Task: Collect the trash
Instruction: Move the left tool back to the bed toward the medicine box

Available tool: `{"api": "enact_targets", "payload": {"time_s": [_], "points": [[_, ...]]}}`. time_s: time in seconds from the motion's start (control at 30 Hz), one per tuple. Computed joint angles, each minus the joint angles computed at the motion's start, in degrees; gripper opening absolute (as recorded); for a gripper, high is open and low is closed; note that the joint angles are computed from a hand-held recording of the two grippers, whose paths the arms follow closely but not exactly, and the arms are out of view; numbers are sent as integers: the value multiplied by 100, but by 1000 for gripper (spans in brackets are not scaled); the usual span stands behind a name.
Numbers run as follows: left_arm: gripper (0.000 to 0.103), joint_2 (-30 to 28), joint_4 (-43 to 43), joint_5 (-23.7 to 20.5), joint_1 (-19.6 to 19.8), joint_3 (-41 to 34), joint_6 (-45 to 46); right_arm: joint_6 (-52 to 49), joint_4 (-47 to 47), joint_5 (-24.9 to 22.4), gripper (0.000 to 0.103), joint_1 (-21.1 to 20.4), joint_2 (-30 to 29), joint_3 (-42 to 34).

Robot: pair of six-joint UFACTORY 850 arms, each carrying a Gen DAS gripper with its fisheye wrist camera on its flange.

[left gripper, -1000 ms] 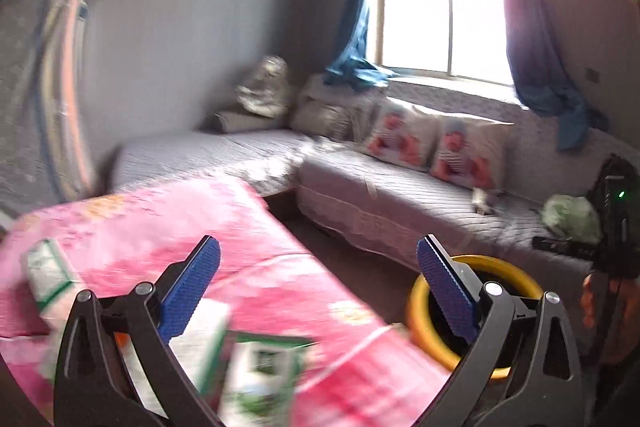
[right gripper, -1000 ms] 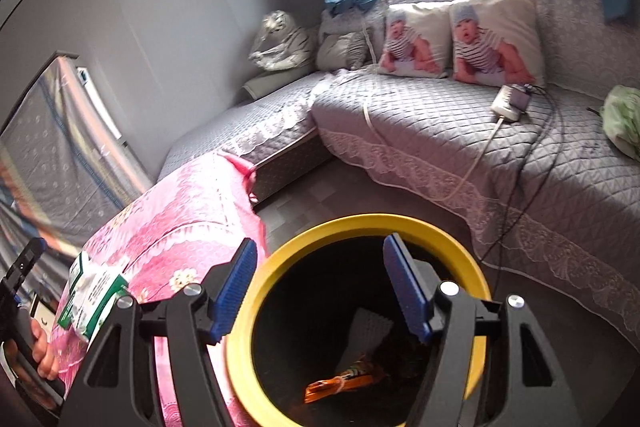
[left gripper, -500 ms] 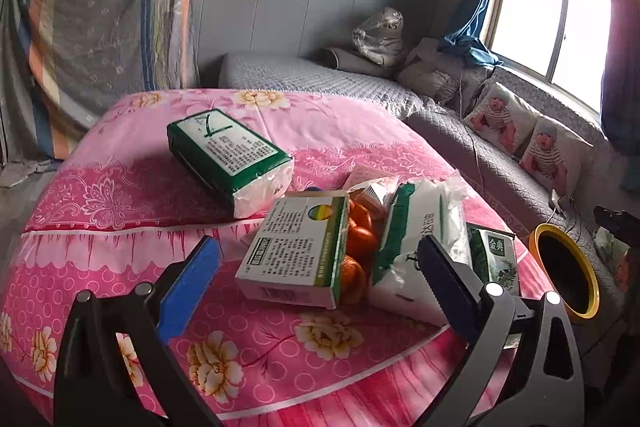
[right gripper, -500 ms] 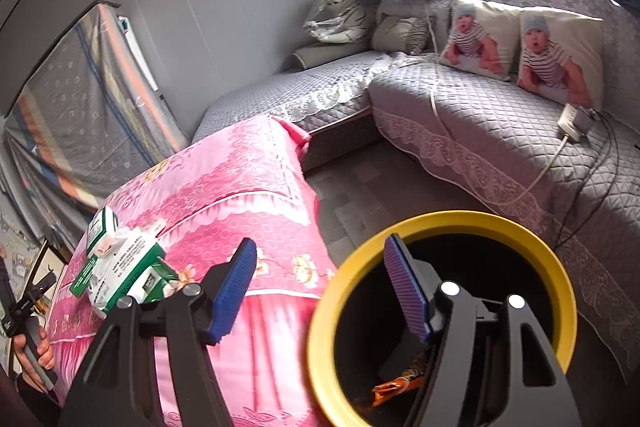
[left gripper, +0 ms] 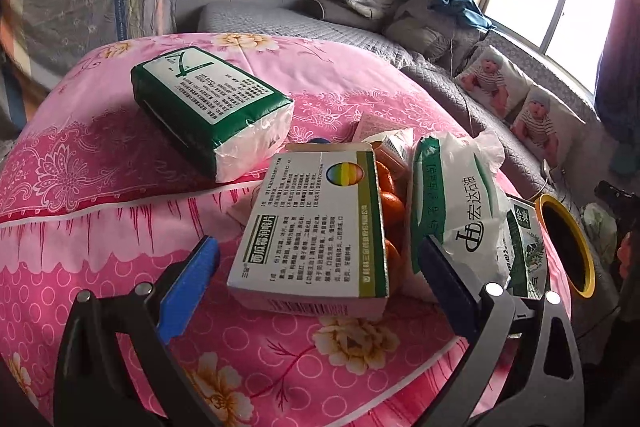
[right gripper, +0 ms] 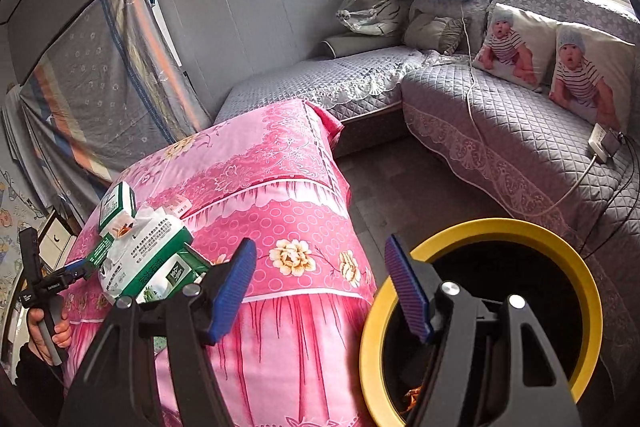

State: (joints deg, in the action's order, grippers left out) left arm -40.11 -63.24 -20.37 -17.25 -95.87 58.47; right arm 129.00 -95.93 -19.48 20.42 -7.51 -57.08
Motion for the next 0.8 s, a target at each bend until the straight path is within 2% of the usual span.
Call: {"api": "enact_targets", "payload": {"time_s": [0.17,0.23,0.27,0.33,0.4,0.5,0.67,0.73,0.8], "points": [[93,-175,500,-99,38,-219,-574,-10,-10,28,64,-35,35,43],[83,-235,726,-166,39,-293,-827,25,-22,28,64,-45,45,57],[74,-265,811,-224,46,-329,-941,53,-40,30,64,-51,55,68],[71,-303,783,-312,70,-368,-986,80,-65,30,64,-57,69,78],[62,-307,665,-392,85,-372,-898,103,-89,21,64,-44,69,84],[61,-158,579,-123,39,-194,-749,83,-109,34,64,-20,67,72],[61,293,-655,18,71,361,502,-84,-271,128,64,59,29,-78],[61,559,-1203,137,81,701,1068,-215,-374,417,66,55,-44,-265],[61,798,-1829,174,111,1023,1667,-305,-613,764,73,95,-184,-553]]}}
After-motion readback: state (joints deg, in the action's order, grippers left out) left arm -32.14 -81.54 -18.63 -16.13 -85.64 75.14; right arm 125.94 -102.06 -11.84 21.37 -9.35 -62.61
